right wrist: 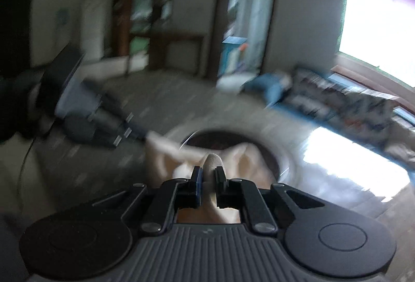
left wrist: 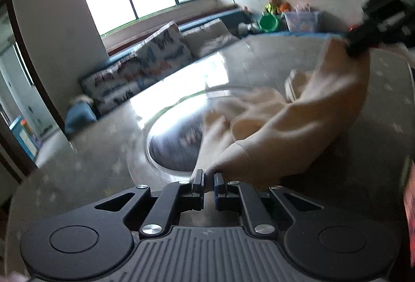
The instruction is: Fold clothes
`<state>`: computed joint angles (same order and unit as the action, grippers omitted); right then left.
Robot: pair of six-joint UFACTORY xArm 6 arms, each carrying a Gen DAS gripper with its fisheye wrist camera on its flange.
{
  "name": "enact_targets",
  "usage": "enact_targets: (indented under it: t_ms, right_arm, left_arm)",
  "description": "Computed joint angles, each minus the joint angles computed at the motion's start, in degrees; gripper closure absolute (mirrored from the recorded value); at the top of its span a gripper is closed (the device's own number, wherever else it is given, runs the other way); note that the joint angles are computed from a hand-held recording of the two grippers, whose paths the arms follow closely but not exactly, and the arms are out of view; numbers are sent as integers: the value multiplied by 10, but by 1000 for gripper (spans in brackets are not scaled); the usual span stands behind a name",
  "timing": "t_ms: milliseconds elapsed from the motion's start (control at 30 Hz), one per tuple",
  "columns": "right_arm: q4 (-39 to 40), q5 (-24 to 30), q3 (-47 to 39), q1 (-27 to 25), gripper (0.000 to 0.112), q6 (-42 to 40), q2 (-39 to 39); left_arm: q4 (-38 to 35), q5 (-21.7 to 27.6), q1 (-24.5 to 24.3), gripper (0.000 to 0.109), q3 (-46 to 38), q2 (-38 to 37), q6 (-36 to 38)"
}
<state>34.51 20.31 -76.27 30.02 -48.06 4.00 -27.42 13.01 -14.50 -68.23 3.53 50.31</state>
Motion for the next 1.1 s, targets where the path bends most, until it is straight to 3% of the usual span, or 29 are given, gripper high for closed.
enact_targets:
  t_ms: [133,233,367,467,667,900,1100]
  right_arm:
    - [-4,71,23,-4,100,19,-23]
    - [3,90,34,-13,98,27,-38]
    - [-5,74,20,-35,96,66,-28]
    - [-74,31,1,-54,94,151,5]
    - [-206,8,-67,-87,89,329,96]
    - [-156,35,-175,-106,88,389,191]
    - [-225,54,-237,-107,86,471,248]
  left_arm:
    - [10,25,12,98,31,-25,-10]
    - [17,40,28,97,40,-38,-21]
    - [54,39,37,97,25,-32,-79]
    - [63,34,35,95,-1,-12,-113]
    - [78,35,15,88,-93,63,-167]
    - [138,77,5,88,-234,169,-246]
    - [185,133,2,88,-355,256,-292]
